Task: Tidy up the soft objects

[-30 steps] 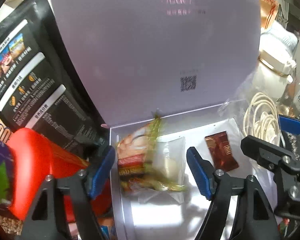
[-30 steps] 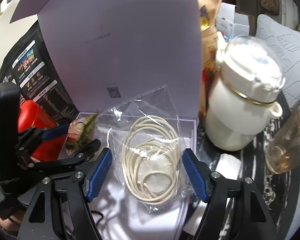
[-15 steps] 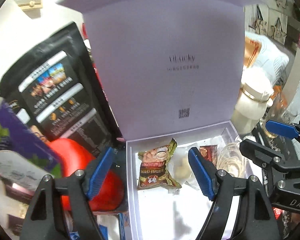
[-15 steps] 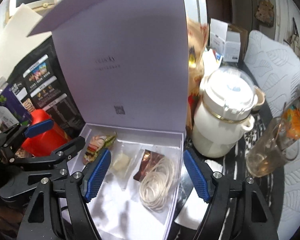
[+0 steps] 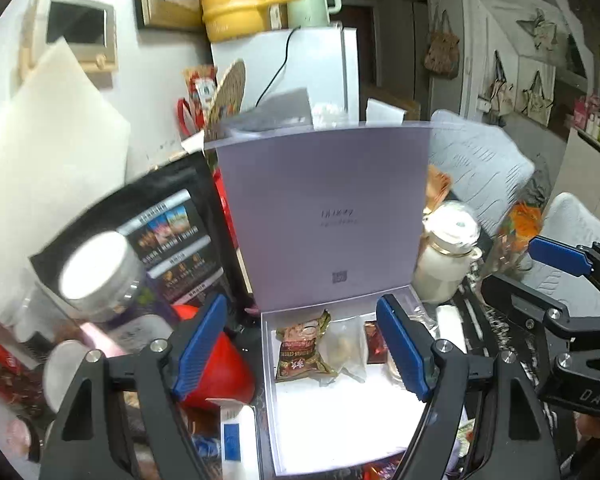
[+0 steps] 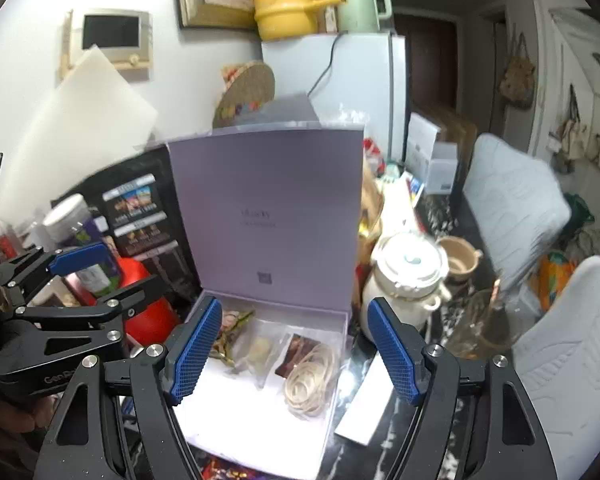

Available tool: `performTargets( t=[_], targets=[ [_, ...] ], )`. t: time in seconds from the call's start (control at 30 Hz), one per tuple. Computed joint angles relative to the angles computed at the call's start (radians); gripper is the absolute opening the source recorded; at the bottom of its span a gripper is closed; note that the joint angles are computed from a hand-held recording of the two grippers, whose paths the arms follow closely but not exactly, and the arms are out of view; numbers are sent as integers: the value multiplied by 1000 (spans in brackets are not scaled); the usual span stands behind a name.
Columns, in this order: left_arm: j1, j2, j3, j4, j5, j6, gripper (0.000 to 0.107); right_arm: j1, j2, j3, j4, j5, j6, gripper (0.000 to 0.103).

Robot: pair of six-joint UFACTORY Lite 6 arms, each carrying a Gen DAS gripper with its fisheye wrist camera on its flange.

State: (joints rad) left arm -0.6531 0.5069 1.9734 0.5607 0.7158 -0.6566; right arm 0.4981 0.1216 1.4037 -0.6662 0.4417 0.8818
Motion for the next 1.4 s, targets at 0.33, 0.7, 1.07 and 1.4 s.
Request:
performTargets(
  t=[0.33,0.7,1.07,1.4],
  targets=[
    [-101,-317,-288,110,-17,-125,77,158,-271,-125,-155,156,172,78],
    [-329,-635,-580,347,81,-377,103,490,-545,-303,-327,436,421,81],
    [-521,-810,-816,423,173,-532,103,1028,-681,-472,-469,891,741,86],
    [-691,-937,-1030,500,201,-733,103,1374,-634,-561,-460,1141,996,86]
  ],
)
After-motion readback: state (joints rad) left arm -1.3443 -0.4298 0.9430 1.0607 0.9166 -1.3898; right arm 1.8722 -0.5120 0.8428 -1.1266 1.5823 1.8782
